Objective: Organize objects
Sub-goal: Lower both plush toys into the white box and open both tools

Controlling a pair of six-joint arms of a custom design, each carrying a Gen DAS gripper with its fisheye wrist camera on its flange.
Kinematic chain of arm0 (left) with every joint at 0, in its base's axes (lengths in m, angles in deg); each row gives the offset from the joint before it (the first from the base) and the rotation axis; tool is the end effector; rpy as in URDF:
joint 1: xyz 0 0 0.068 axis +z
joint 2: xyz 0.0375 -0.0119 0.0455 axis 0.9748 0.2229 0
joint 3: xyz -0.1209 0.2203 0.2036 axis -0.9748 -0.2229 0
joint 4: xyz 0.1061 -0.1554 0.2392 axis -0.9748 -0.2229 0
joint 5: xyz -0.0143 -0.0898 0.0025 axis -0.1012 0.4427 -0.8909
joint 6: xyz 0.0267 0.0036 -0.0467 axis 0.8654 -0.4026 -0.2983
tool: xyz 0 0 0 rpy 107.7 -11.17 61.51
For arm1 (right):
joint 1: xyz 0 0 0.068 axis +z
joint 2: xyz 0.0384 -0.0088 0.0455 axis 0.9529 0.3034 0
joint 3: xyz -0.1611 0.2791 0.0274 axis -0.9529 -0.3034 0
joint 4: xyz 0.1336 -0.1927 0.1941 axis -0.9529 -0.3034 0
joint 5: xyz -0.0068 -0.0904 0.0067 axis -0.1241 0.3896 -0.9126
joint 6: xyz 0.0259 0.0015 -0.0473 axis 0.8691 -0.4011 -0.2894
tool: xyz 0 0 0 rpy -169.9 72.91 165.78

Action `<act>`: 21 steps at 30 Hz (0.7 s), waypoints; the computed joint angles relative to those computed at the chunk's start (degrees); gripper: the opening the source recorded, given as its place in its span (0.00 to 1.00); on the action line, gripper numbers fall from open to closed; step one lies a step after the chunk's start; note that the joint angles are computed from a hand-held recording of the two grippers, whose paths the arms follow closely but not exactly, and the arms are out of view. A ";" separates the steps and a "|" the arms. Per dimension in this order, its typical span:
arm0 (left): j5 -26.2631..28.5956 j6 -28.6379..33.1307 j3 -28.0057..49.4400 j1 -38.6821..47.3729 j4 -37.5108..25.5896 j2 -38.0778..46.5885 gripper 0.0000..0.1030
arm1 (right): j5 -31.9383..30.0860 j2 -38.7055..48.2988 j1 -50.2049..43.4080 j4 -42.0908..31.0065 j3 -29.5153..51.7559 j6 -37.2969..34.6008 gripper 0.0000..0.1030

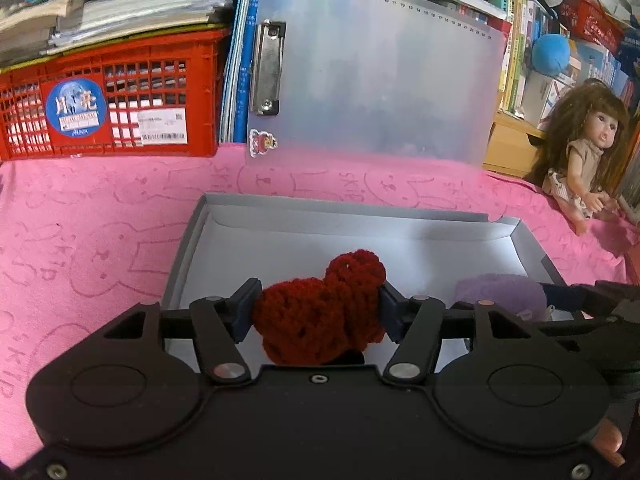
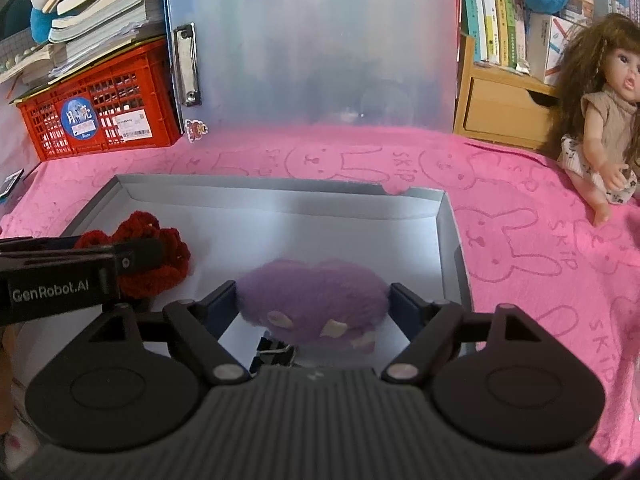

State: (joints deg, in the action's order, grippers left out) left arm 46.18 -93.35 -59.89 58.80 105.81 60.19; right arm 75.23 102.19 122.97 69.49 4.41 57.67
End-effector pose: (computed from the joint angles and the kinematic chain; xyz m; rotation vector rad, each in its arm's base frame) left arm 0.2645 -0.0858 0.0807 0.0886 2.2988 -0.2250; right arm 0.2290 0.2508 0.0841 -0.0628 2.3255 0.0935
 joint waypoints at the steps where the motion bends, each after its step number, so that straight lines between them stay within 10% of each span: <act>1: -0.45 0.16 -0.20 -0.12 -0.05 -0.44 0.62 | 0.46 -0.20 0.25 -0.14 -0.02 -0.11 0.85; 21: -0.12 2.14 -6.66 -0.76 -4.55 -17.02 0.78 | 8.79 -8.52 6.50 -1.06 -4.23 0.17 0.94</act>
